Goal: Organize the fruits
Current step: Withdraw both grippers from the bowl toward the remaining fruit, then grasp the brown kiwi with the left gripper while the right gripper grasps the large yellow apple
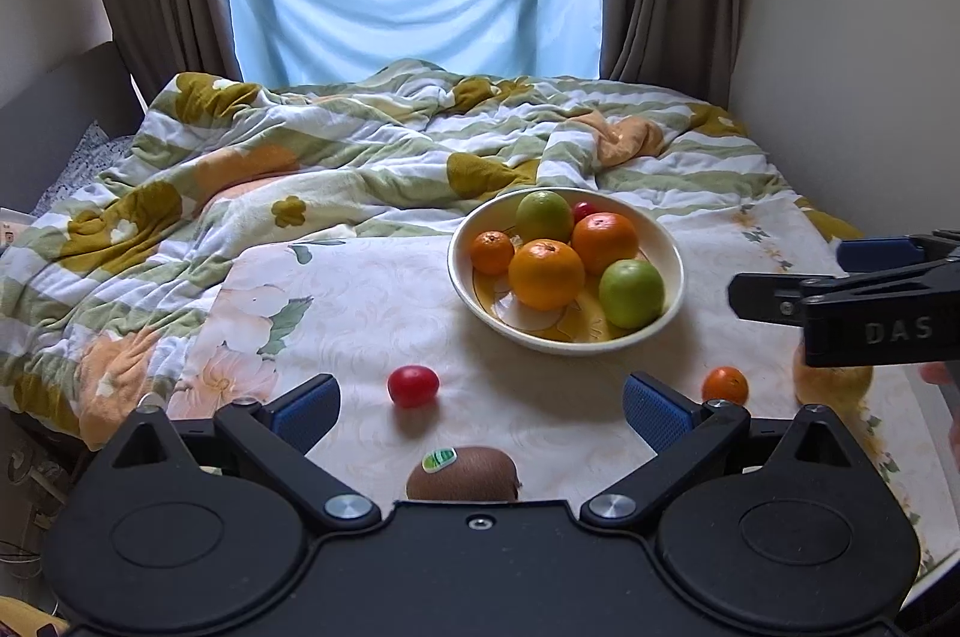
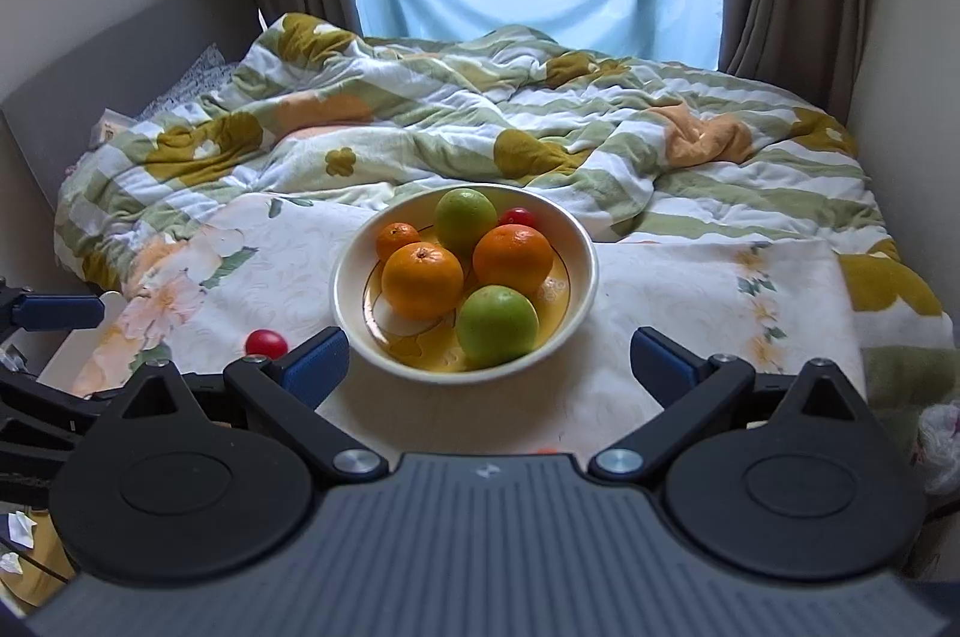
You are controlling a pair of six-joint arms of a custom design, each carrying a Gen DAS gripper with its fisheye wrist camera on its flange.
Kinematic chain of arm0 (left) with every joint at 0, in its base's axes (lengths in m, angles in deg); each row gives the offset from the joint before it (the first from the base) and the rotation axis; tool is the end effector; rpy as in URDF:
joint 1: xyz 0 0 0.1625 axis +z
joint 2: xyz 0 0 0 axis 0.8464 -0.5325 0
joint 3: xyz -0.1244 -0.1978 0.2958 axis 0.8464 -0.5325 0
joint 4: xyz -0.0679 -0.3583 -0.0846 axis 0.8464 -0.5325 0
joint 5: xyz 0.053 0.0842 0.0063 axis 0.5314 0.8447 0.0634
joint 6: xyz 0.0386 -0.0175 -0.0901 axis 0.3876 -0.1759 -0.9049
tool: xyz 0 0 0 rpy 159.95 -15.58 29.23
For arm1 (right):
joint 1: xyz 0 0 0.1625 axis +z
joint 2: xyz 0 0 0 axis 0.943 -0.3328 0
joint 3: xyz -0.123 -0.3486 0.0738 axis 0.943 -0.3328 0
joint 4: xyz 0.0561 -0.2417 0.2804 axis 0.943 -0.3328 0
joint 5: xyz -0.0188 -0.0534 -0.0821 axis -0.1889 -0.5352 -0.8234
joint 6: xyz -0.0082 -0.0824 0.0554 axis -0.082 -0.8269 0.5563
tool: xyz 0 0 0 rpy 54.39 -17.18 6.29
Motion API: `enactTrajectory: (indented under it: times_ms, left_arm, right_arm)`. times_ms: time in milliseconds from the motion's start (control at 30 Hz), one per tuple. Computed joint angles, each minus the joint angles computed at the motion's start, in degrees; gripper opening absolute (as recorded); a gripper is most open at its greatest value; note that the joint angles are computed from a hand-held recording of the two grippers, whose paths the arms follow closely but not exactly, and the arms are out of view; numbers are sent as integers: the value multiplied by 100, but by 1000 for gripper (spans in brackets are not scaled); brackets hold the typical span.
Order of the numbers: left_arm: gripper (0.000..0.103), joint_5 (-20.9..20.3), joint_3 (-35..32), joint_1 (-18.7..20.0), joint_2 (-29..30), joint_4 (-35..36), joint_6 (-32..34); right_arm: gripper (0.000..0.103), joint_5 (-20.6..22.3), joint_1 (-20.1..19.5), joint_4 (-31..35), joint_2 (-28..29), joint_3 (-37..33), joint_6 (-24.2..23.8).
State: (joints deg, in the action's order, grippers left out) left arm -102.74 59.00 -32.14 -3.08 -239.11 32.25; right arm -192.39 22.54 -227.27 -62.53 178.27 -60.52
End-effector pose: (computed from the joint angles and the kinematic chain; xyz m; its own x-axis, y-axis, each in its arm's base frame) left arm -0.3017 -0.3805 0.0803 -0.6425 0.2944 -0.7075 0.6831 0.6385 -0.3546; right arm 0.1146 -0.3924 0.2462 -0.7748 -0.0525 0.6300 -0.5183 0.6233 -0.5855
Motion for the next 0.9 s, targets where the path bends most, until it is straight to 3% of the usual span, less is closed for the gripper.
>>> enactTrajectory:
  times_ms: [267, 500, 667, 900]
  left_arm:
    - [102, 101, 356, -297, -219, 172, -488]
    - [102, 312, 620, -392, -128, 103, -860]
    - [102, 268, 672, -187, 110, -113, -818]
    - [101, 160, 615, 253, 520, -640, -642]
  right_arm:
    - [103, -94, -64, -347, -642, 782, 4]
    - [103, -40, -475, -688, -942, 1265, -264]
    - [103, 100, -955, -932, -908, 1402, -591]
    - [103, 605, -1782, -1223, -678, 1434, -905]
